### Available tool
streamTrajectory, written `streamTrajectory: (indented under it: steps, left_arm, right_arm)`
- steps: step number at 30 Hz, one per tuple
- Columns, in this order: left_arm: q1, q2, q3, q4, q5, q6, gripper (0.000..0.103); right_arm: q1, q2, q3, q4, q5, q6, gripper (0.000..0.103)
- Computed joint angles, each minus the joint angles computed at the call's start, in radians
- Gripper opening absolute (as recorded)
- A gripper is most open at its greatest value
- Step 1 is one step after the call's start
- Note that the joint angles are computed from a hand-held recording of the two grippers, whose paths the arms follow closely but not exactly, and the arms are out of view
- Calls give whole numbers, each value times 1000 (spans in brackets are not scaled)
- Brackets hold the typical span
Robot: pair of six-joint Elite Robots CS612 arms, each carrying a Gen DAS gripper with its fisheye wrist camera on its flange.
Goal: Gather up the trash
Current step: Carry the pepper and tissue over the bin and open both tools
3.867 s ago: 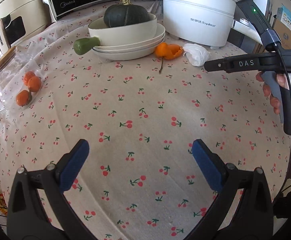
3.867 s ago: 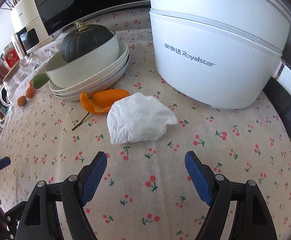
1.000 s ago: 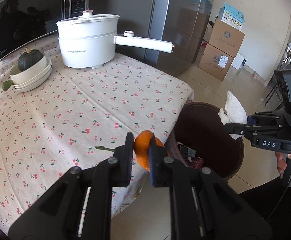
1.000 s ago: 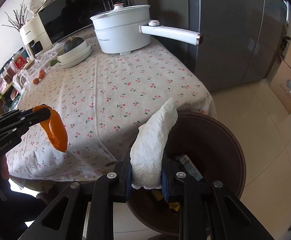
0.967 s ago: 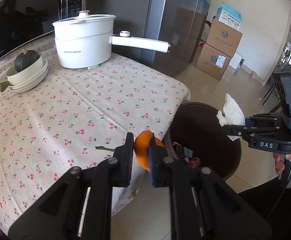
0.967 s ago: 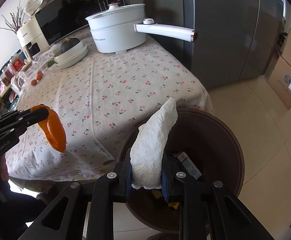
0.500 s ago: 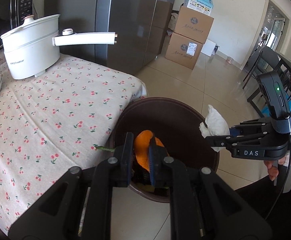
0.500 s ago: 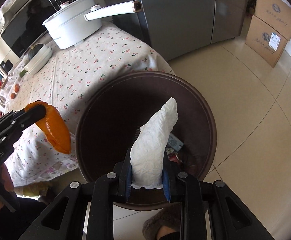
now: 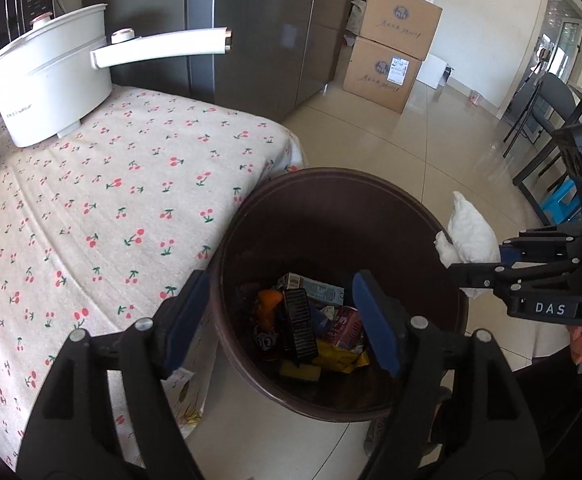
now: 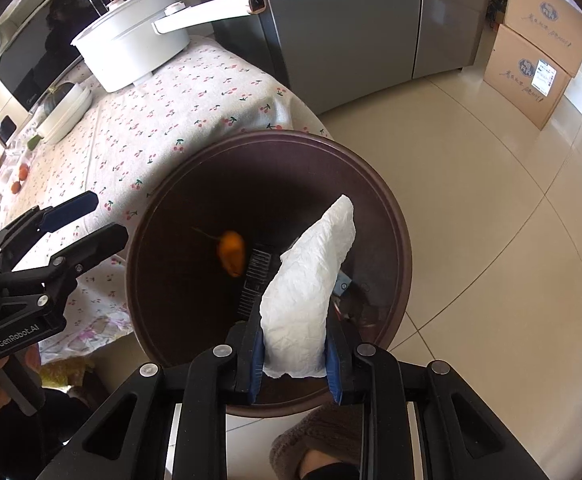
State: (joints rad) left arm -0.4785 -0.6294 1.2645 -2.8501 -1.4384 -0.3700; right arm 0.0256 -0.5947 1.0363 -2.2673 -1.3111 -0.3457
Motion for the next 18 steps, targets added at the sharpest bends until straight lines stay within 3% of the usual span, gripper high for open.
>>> streamTrajectory:
  steps: [4,6,7,8,18]
  left_arm:
    - [-2,-10,15,12,13,-22,85]
    - [-4,-18,26,14,27,-30,89]
    - [-5,-23,32,18,35,-34,93]
    - [-5,-26,35,22,42,-38,95]
    - [-10,-78,105,18,80,-99,99]
  right_arm:
    - [2,-2,2,-5,-1,6,29]
    - [0,-3,4,-17,6,33,47]
    - [-1,-6,9,-32,10,50,63]
    - [-3,-8,13,-44,13,60,70]
    - [2,-38,61,-124,-4,57,74]
